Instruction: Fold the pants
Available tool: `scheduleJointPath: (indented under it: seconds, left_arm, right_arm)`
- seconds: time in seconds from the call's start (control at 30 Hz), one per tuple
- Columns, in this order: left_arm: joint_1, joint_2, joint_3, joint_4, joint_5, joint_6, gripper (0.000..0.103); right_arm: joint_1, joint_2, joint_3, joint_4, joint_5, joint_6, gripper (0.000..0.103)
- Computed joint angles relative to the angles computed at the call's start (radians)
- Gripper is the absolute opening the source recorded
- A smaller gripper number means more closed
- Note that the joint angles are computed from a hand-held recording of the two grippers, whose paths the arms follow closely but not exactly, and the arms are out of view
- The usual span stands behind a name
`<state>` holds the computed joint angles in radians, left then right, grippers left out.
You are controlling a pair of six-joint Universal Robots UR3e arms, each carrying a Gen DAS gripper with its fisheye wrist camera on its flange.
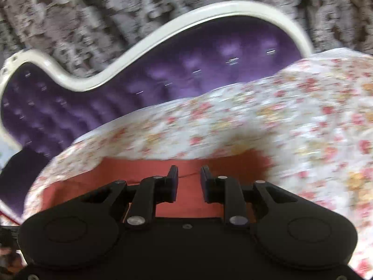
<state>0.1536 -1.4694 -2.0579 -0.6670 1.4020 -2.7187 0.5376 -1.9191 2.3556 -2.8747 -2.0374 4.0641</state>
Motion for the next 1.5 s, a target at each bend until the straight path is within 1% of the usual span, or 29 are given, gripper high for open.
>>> scheduleJointPath:
  seconds: [0.07, 0.2, 0.27, 0.33, 0.37, 0.47, 0.53, 0.67, 0.77, 0.83, 0.9, 0.93, 0.97, 1.07, 1.13, 1.17, 1.2, 1.3, 1.37, 1.5]
  left_arm:
    - [0.044, 0.037, -0.022, -0.024, -0.052, 0.037, 0.018]
    - [0.069, 0.042, -0.023, -0.045, -0.085, 0.037, 0.018]
    - [0.070, 0.040, -0.029, -0.036, -0.088, 0.039, 0.018]
    - [0.088, 0.051, -0.049, -0.027, -0.103, 0.058, 0.018]
    - [0.093, 0.054, -0.054, -0.027, -0.111, 0.062, 0.018]
    - [0.120, 0.065, -0.062, -0.042, -0.140, 0.079, 0.018]
    - [0.128, 0.063, -0.061, -0.048, -0.151, 0.078, 0.018]
    - [0.134, 0.066, -0.067, -0.046, -0.161, 0.089, 0.018]
    - [0.136, 0.067, -0.067, -0.050, -0.166, 0.091, 0.018]
    - [0.135, 0.065, -0.064, -0.053, -0.166, 0.095, 0.018]
    - [0.137, 0.066, -0.064, -0.054, -0.168, 0.100, 0.018]
    - [0.138, 0.067, -0.065, -0.055, -0.170, 0.103, 0.018]
    - [0.139, 0.067, -0.064, -0.058, -0.172, 0.106, 0.018]
    - [0.152, 0.070, -0.062, -0.075, -0.189, 0.114, 0.018]
    - [0.155, 0.069, -0.061, -0.078, -0.194, 0.115, 0.018]
    - [0.154, 0.067, -0.060, -0.078, -0.193, 0.114, 0.018]
    - [0.153, 0.066, -0.060, -0.076, -0.191, 0.113, 0.018]
    - [0.153, 0.069, -0.066, -0.067, -0.191, 0.117, 0.018]
    - [0.158, 0.072, -0.070, -0.066, -0.195, 0.118, 0.018]
    - [0.151, 0.070, -0.068, -0.064, -0.187, 0.113, 0.018]
  right_arm:
    - [0.007, 0.073, -0.055, -0.035, 0.058, -0.029, 0.034]
    - [-0.024, 0.226, -0.179, -0.094, 0.215, -0.147, 0.034]
    - [-0.061, 0.323, -0.278, -0.086, 0.286, -0.239, 0.042]
    - [-0.083, 0.431, -0.393, -0.067, 0.319, -0.313, 0.042]
    - [-0.107, 0.490, -0.462, -0.046, 0.355, -0.356, 0.042]
    - [-0.143, 0.652, -0.659, 0.014, 0.401, -0.449, 0.043]
    - [-0.151, 0.743, -0.776, 0.057, 0.402, -0.498, 0.042]
    - [-0.161, 0.883, -0.978, 0.150, 0.433, -0.603, 0.042]
    - [-0.158, 0.949, -1.076, 0.219, 0.453, -0.661, 0.042]
    - [-0.150, 0.959, -1.083, 0.245, 0.469, -0.685, 0.042]
    - [-0.146, 0.944, -1.049, 0.264, 0.528, -0.694, 0.041]
    - [-0.138, 0.942, -1.038, 0.261, 0.538, -0.700, 0.041]
    - [-0.120, 0.945, -1.032, 0.249, 0.515, -0.706, 0.040]
    - [-0.079, 0.961, -1.060, 0.229, 0.403, -0.696, 0.040]
    - [-0.069, 0.955, -1.030, 0.121, 0.326, -0.669, 0.040]
    - [-0.070, 0.958, -1.037, 0.103, 0.296, -0.660, 0.043]
    - [-0.082, 0.967, -1.066, 0.129, 0.296, -0.664, 0.043]
    - [-0.135, 0.996, -1.152, 0.270, 0.403, -0.716, 0.043]
    - [-0.157, 1.000, -1.157, 0.318, 0.459, -0.733, 0.043]
    - [-0.155, 0.943, -1.042, 0.261, 0.536, -0.746, 0.041]
